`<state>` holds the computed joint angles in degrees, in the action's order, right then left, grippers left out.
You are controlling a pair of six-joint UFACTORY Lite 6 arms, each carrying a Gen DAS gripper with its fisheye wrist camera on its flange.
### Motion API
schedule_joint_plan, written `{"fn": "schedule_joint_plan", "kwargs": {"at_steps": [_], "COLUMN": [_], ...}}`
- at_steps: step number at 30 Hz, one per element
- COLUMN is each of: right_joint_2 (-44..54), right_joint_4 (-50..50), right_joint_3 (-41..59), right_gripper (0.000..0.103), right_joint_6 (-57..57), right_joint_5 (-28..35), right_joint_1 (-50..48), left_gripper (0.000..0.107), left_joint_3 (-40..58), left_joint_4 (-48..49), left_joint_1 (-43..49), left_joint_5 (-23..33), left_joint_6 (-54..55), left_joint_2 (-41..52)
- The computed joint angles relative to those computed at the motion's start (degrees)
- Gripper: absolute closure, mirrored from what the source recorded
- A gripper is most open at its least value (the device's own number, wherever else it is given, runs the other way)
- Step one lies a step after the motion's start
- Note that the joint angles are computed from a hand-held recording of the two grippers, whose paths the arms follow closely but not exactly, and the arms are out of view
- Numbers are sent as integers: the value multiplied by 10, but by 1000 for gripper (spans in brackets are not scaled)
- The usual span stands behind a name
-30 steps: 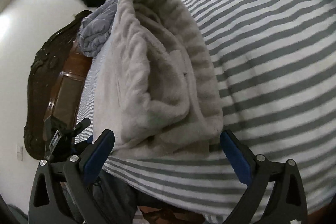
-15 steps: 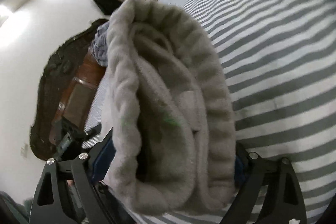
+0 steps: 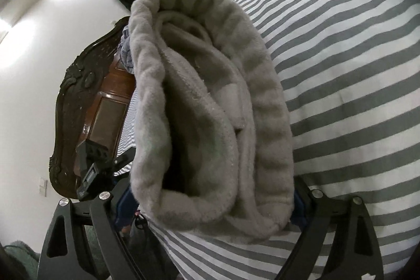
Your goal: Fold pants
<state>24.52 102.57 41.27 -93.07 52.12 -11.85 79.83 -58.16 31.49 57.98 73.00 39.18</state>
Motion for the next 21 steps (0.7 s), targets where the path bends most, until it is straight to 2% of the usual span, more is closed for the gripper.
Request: {"fn": "schedule_joint_plan", "kwargs": {"at_steps": [5, 6, 7, 10, 15, 21], "right_joint_2": [7, 11, 10, 21, 18, 15], "right_joint_4": [10, 18, 26, 36, 40, 66], "right_joint_3": [15, 20, 20, 25, 25, 34], "right_gripper": [15, 20, 24, 29, 30, 28], "right_joint_6": [-5, -8, -12, -17, -23, -8], "right_joint_5": [-17, -24, -29, -26, -37, -56], "right_joint_1": [8, 13, 17, 12, 18, 46], "left_gripper": [16, 24, 28, 30, 38, 38], "left_joint_3": [-8, -13, -19, -50, -61, -81], "left_joint_4": [-5, -10, -13, -27, -32, -8], "left_joint_1": [-46, -56, -65, -86, -83, -109], "left_joint_5": [-29, -38, -46, -91, -99, -143], "left_joint_6": [-19, -13, -7, 9, 10, -21], "left_joint_2": [-16, -22, -27, -52, -60, -90]}}
